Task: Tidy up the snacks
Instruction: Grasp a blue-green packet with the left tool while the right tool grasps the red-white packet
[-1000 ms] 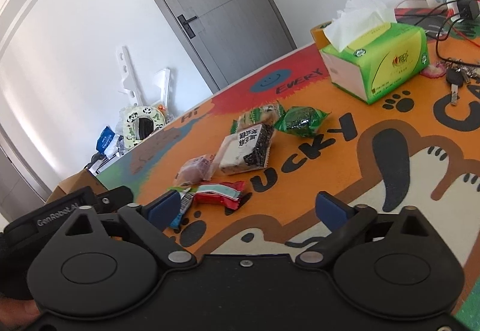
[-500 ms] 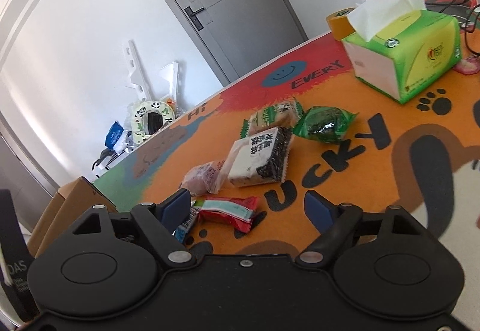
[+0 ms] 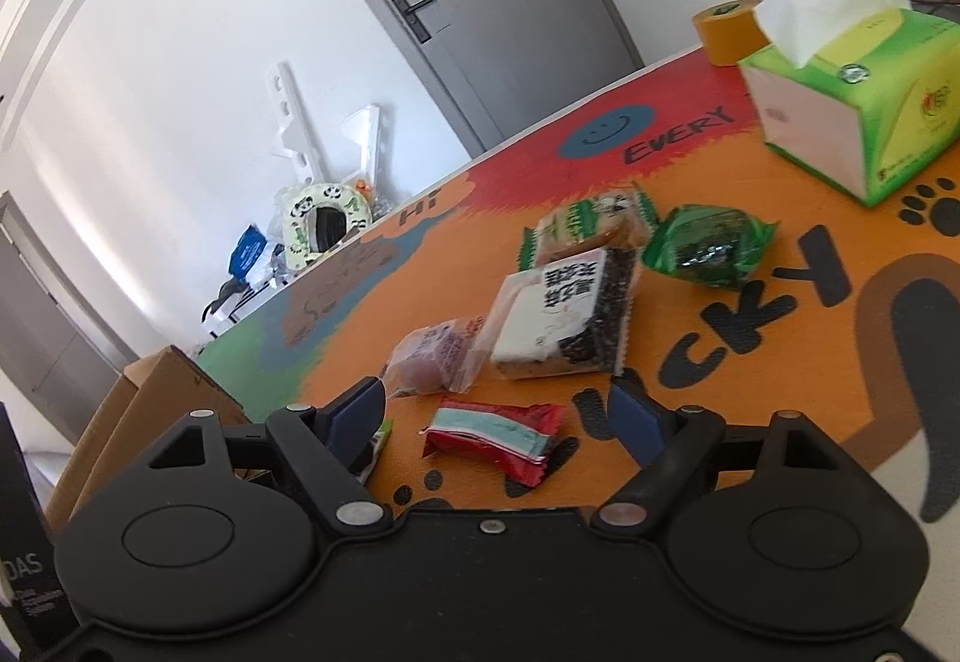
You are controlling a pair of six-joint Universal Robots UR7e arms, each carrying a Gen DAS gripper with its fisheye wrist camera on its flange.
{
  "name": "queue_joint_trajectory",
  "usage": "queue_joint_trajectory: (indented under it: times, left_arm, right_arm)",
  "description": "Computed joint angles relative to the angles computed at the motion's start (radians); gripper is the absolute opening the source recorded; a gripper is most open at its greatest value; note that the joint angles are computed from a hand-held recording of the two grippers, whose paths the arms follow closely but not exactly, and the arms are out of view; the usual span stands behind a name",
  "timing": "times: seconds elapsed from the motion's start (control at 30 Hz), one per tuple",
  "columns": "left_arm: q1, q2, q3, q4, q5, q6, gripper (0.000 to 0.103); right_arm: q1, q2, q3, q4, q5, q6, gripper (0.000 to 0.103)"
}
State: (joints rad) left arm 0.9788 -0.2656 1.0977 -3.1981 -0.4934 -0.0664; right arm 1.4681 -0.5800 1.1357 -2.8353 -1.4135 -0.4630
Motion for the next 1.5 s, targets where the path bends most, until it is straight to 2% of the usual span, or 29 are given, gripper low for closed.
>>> queue_joint_trajectory:
  times: [0.1,0.37,0.53,0.73,0.83,0.9,0.97,1.23,1.5]
  left_arm:
    - [-0.001,-0.015,0.026,-0.007,0.008,-0.022,0.038]
    - [-0.003,-0.039,0.067,-0.047,0.018,-0.048,0.038]
    - [-0.003,-0.057,0.093,-0.054,0.013,-0.076,0.038]
    - [-0.002,-0.066,0.112,-0.080,0.006,-0.086,0.038]
    - [-0.002,-0.071,0.124,-0.088,0.015,-0.093,0.038]
    - [-0.004,-0.074,0.131,-0.095,0.019,-0.094,0.038]
    - [-0.008,-0.078,0.140,-0.109,0.024,-0.088,0.038]
    - [-0.023,-0.087,0.165,-0.166,0.030,-0.055,0.038]
    - [-0.045,-0.098,0.193,-0.234,0.026,-0.009,0.038]
  right_arm:
    - [-0.003,0.000,0.000,0.012,0.020,-0.007,0.082]
    - [0.023,0.021,-0.016,0.026,-0.013,-0.059,0.082]
    - [0.043,0.044,-0.044,0.023,-0.062,-0.072,0.082]
    - [0.064,0.053,-0.018,-0.046,-0.147,-0.134,0.082]
    - [0.073,0.061,0.000,-0.107,-0.189,-0.182,0.077]
    - [0.083,0.068,0.015,-0.164,-0.230,-0.222,0.067]
    - [0.087,0.070,0.029,-0.204,-0.254,-0.247,0.061]
    - [0.073,0.028,0.075,-0.203,-0.231,-0.209,0.046]
    - [0.062,-0.022,0.143,-0.238,-0.196,-0.171,0.044]
